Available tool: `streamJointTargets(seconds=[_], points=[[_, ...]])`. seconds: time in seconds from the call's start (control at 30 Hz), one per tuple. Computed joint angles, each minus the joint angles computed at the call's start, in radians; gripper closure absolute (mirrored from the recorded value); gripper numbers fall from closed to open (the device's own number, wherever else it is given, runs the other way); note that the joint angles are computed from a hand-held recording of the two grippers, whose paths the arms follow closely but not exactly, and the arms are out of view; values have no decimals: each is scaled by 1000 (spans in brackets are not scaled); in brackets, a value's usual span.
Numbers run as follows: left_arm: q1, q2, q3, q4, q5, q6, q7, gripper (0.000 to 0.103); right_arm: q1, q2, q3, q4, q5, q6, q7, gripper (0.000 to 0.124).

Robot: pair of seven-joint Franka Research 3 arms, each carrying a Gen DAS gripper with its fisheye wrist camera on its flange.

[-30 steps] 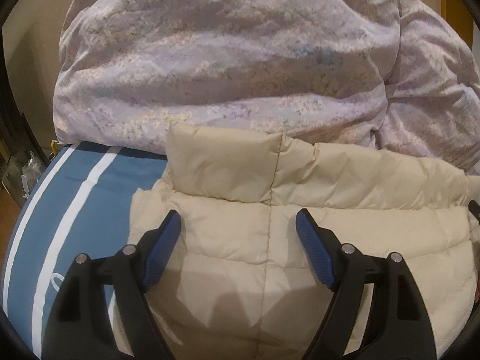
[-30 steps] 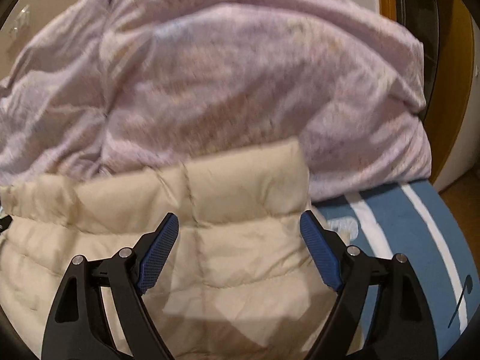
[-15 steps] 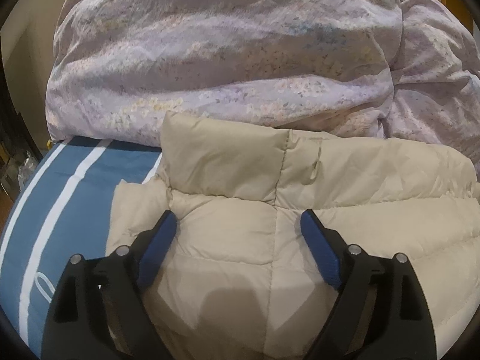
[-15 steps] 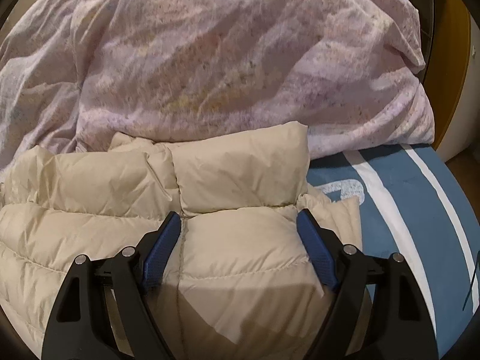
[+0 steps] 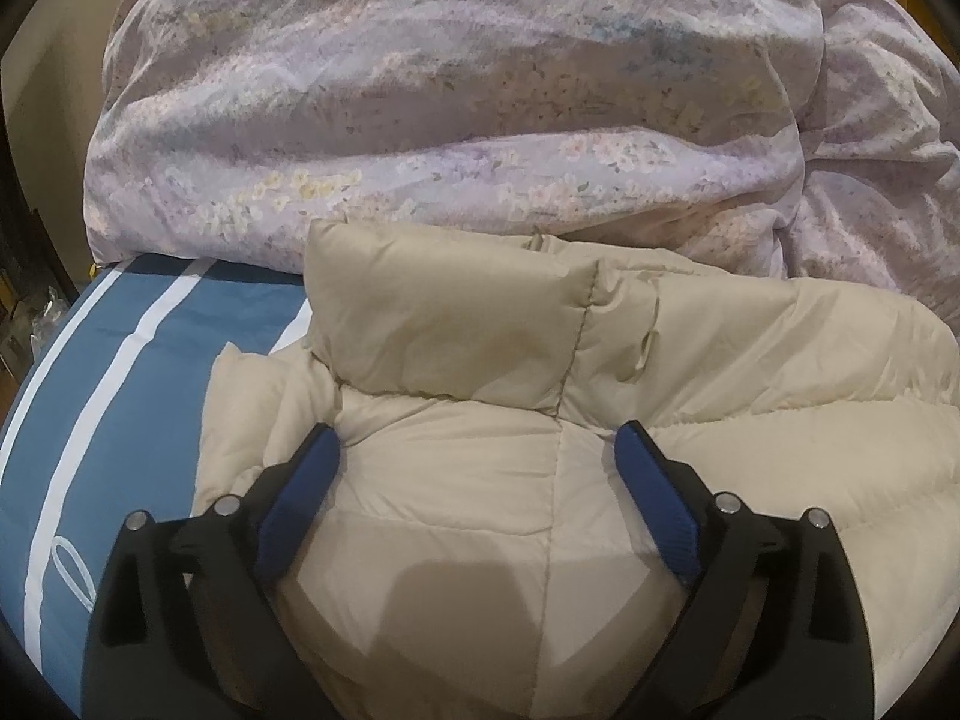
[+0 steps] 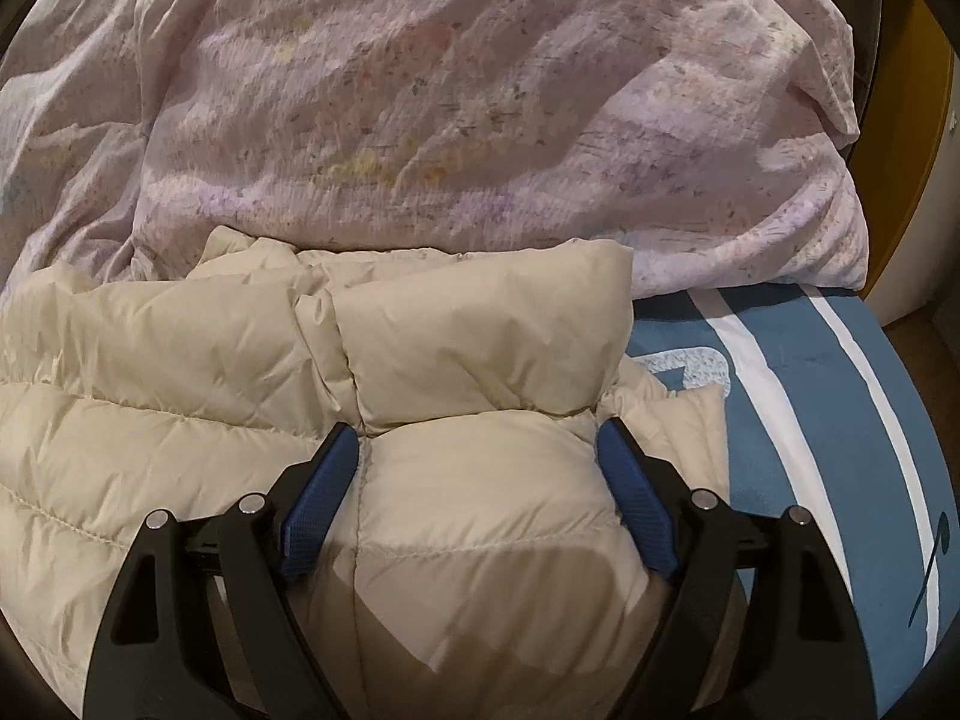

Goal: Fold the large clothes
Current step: 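Open both tools and press the folded jacket flat near the collar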

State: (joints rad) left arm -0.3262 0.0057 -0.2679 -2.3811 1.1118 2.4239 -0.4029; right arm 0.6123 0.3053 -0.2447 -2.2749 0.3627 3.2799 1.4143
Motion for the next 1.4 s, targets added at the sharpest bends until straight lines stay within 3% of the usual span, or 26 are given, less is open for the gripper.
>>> streamJointTargets(seconds=[0.07, 0.13, 0.47, 1.23, 1.4], points=[[9, -1, 8, -7, 8, 20, 0, 8, -49, 3, 47, 7, -4, -1, -3, 40], [14, -1, 11, -12, 13, 34, -4, 7, -35, 11, 35, 24, -4, -11, 5, 40], [27, -1, 14, -22, 29, 60, -16, 6, -150, -7, 129, 12, -28, -10, 0, 40], [24, 6, 14, -16, 29, 56, -19, 5, -186, -19, 160, 1, -37, -9, 6, 39], [23, 8, 14, -13, 28, 56, -23, 5, -250, -16, 221, 5, -38, -11, 0, 38]])
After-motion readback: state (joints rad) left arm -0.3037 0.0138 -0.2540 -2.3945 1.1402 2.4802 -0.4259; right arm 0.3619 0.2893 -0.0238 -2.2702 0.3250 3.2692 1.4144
